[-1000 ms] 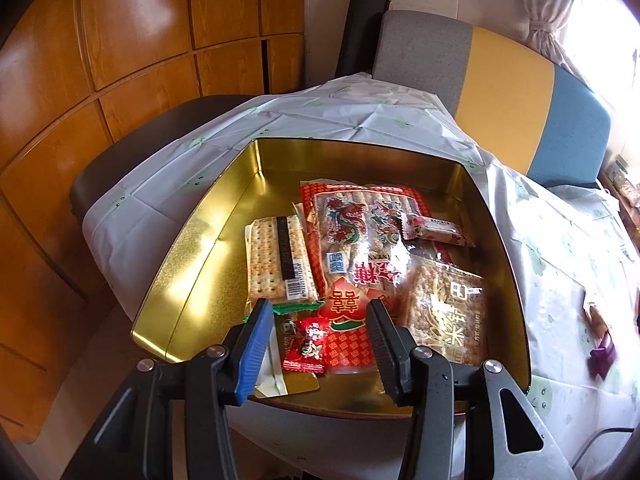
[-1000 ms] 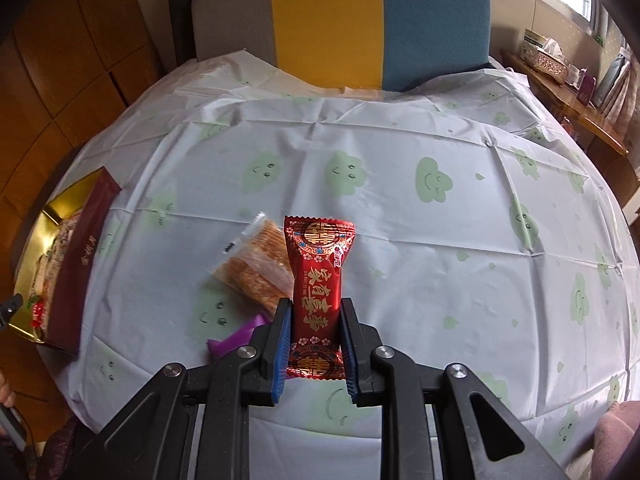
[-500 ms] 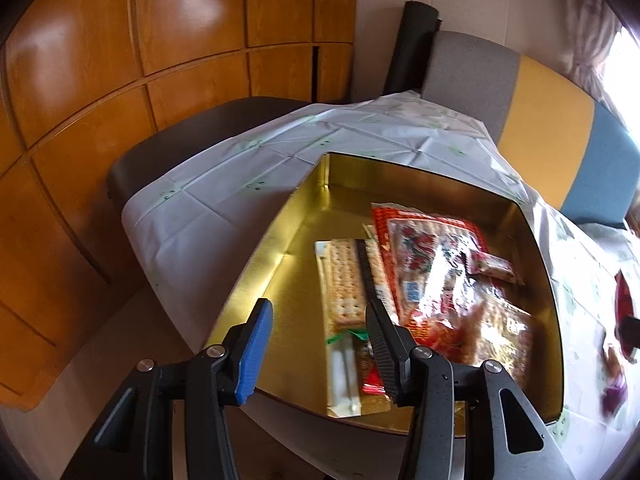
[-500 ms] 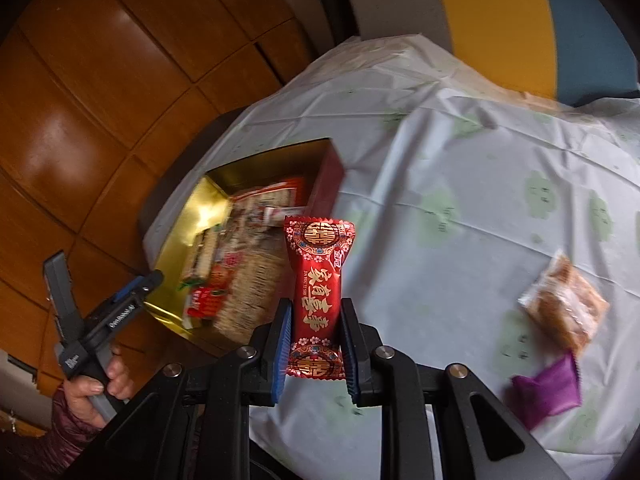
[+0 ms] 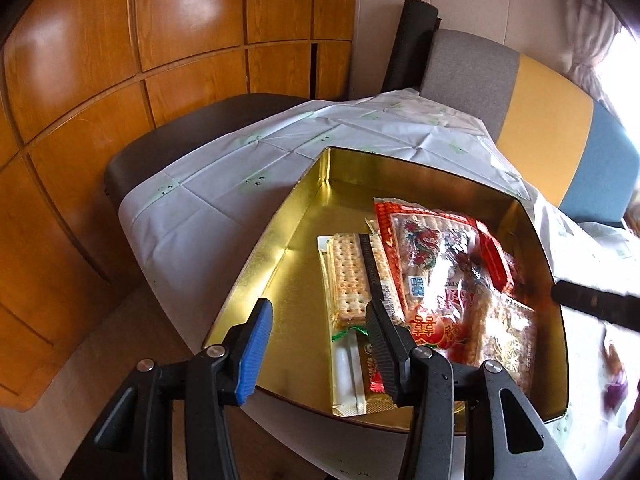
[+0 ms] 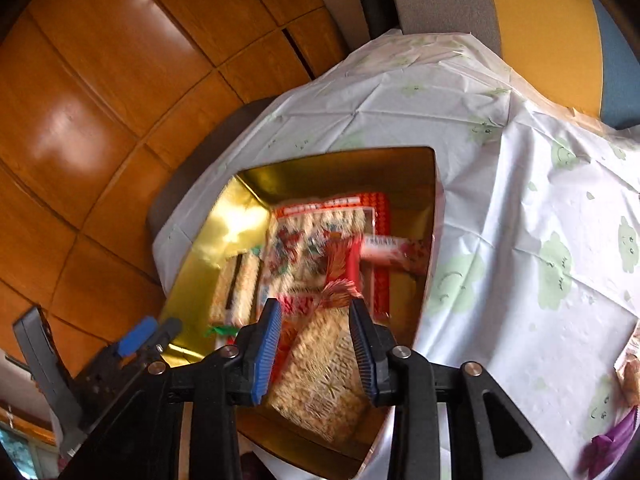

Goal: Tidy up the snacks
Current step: 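Carry the red gold-print candy into the gold tray and open the right gripper, then move the left gripper to the clear bag of orange rice cake and grasp it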

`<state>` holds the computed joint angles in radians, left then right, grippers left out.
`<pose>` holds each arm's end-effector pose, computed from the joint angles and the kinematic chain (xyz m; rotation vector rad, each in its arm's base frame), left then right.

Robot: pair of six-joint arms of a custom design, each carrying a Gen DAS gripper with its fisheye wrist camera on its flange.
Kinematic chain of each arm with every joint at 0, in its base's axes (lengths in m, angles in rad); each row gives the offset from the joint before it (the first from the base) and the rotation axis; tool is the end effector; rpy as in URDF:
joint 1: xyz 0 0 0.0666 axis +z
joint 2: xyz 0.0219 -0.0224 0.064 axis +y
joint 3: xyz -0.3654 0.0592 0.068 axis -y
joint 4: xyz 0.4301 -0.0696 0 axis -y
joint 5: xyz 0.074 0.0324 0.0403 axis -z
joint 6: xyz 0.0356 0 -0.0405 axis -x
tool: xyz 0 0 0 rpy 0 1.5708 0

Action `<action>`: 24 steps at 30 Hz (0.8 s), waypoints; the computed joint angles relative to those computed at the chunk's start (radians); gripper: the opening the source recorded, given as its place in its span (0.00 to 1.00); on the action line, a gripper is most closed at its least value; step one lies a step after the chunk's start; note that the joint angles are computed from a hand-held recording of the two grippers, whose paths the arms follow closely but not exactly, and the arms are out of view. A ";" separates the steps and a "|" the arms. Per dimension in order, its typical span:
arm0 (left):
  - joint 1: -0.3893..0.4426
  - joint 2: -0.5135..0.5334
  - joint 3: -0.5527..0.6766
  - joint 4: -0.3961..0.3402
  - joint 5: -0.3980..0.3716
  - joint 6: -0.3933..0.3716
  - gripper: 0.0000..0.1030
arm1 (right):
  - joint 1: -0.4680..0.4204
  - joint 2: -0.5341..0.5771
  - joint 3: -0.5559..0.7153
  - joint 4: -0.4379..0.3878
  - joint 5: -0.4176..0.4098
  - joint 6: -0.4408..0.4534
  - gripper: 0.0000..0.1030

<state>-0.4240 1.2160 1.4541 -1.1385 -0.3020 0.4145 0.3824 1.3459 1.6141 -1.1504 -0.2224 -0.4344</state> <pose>0.4085 -0.1732 0.5136 -0.1164 2.4132 -0.0068 0.4522 0.1899 0.5319 -0.0354 2.5275 0.6185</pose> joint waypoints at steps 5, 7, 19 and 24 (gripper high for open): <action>-0.015 -0.001 0.001 -0.001 0.001 -0.010 0.48 | -0.002 -0.060 -0.065 -0.021 0.042 0.049 0.34; -0.023 -0.003 0.001 0.000 -0.002 -0.015 0.48 | -0.004 -0.089 -0.092 -0.019 0.051 0.053 0.34; -0.069 0.000 0.010 -0.001 -0.024 -0.050 0.48 | -0.039 -0.216 -0.199 -0.022 0.120 0.074 0.34; -0.078 -0.001 0.013 -0.003 -0.030 -0.058 0.48 | -0.085 -0.272 -0.242 -0.039 0.133 0.081 0.34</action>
<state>-0.5023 1.2154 1.4666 -1.1420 -0.3318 0.3561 0.2975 1.0743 1.3723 -1.1889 -0.0891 -0.3532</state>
